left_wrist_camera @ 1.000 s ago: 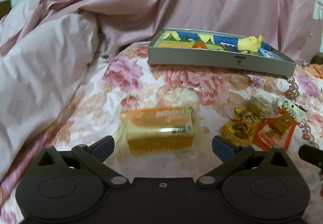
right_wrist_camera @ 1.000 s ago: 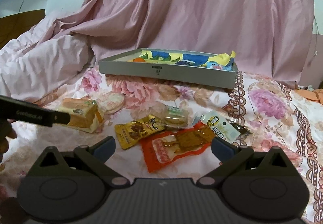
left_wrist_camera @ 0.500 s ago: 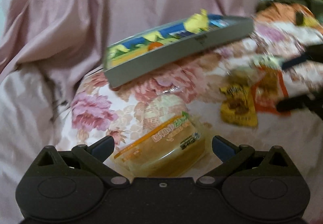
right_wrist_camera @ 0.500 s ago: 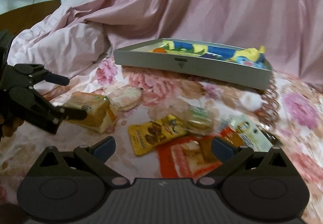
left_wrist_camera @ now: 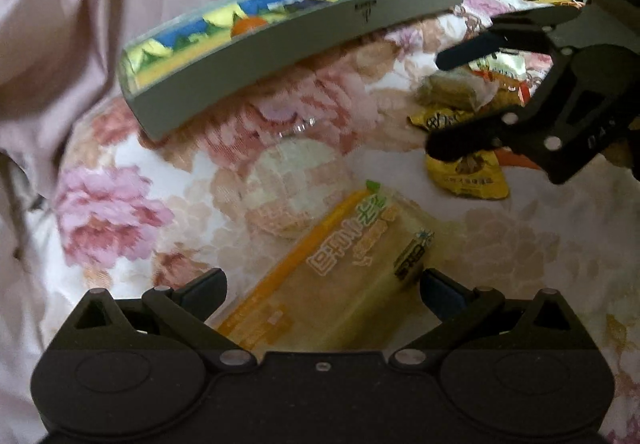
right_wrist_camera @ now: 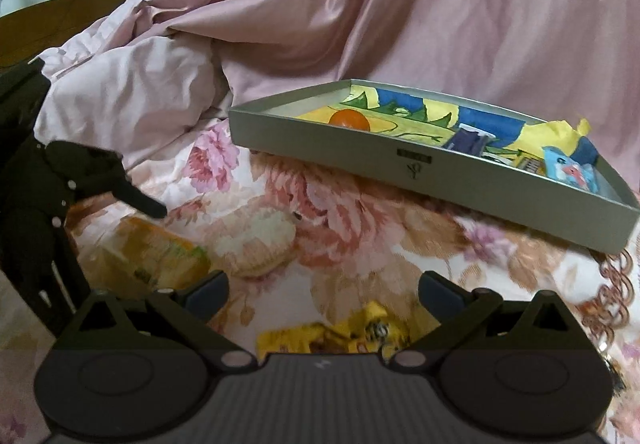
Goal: Organize snacks
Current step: 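Grasp the wrapped bread loaf with the left tool while the right tool grasps the round rice cake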
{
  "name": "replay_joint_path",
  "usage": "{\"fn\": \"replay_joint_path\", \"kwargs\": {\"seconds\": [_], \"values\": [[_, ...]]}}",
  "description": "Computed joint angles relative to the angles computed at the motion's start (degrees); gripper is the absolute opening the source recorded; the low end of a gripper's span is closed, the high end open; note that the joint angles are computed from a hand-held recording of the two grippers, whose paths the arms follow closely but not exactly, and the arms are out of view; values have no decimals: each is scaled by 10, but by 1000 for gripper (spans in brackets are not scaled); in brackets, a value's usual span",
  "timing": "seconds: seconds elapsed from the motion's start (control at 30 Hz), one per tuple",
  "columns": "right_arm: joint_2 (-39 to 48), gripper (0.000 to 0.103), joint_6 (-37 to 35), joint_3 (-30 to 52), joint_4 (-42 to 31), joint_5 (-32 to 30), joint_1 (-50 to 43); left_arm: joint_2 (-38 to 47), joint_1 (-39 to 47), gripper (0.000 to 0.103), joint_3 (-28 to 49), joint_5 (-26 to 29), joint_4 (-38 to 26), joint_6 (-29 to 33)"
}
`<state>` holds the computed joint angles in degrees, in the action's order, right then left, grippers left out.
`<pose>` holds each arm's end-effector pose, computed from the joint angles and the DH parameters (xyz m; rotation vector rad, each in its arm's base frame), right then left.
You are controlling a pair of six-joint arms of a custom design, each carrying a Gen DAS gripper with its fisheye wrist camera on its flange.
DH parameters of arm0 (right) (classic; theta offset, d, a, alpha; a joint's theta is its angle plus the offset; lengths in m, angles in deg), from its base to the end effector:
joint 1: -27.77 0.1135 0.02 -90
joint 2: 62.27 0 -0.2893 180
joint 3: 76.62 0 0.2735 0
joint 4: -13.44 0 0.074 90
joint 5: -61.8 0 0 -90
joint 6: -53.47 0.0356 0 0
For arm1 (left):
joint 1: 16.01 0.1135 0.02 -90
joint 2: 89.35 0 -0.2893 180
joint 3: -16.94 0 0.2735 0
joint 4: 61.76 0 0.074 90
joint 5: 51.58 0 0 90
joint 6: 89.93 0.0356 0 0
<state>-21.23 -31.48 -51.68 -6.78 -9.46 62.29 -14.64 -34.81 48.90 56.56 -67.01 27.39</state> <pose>0.1312 0.0763 0.1638 -0.3748 2.1338 0.0346 0.2016 -0.0803 0.1268 1.0629 2.1257 -0.3100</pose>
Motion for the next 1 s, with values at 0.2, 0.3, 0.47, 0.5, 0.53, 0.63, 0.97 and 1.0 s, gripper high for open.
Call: {"fn": "replay_joint_path", "kwargs": {"seconds": [0.2, 0.3, 0.47, 0.5, 0.53, 0.63, 0.97, 1.0], "values": [[78, 103, -7, 8, 70, -12, -21, 13, -8, 97, -7, -12, 12, 9], [94, 103, 0, 10, 81, -13, -23, -7, -6, 85, -16, -6, 1, -8], [102, 103, 8, 11, 79, -13, -20, -77, -18, 63, -28, -38, -57, -69], [99, 103, 9, 11, 77, -11, -18, -94, -21, 61, -29, -46, -78, -97], [98, 103, 9, 11, 75, -12, -18, -109, -21, 57, -30, -50, -96, -124], [99, 103, 5, 13, 72, -14, -21, -159, -23, 53, -42, -60, -139, -231], [212, 103, -144, 34, 170, -51, -11, -245, -60, 53, -89, -153, -139, -510], [227, 103, -162, 38, 186, -57, -9, -239, -52, 53, -88, -147, -133, -515]]}}
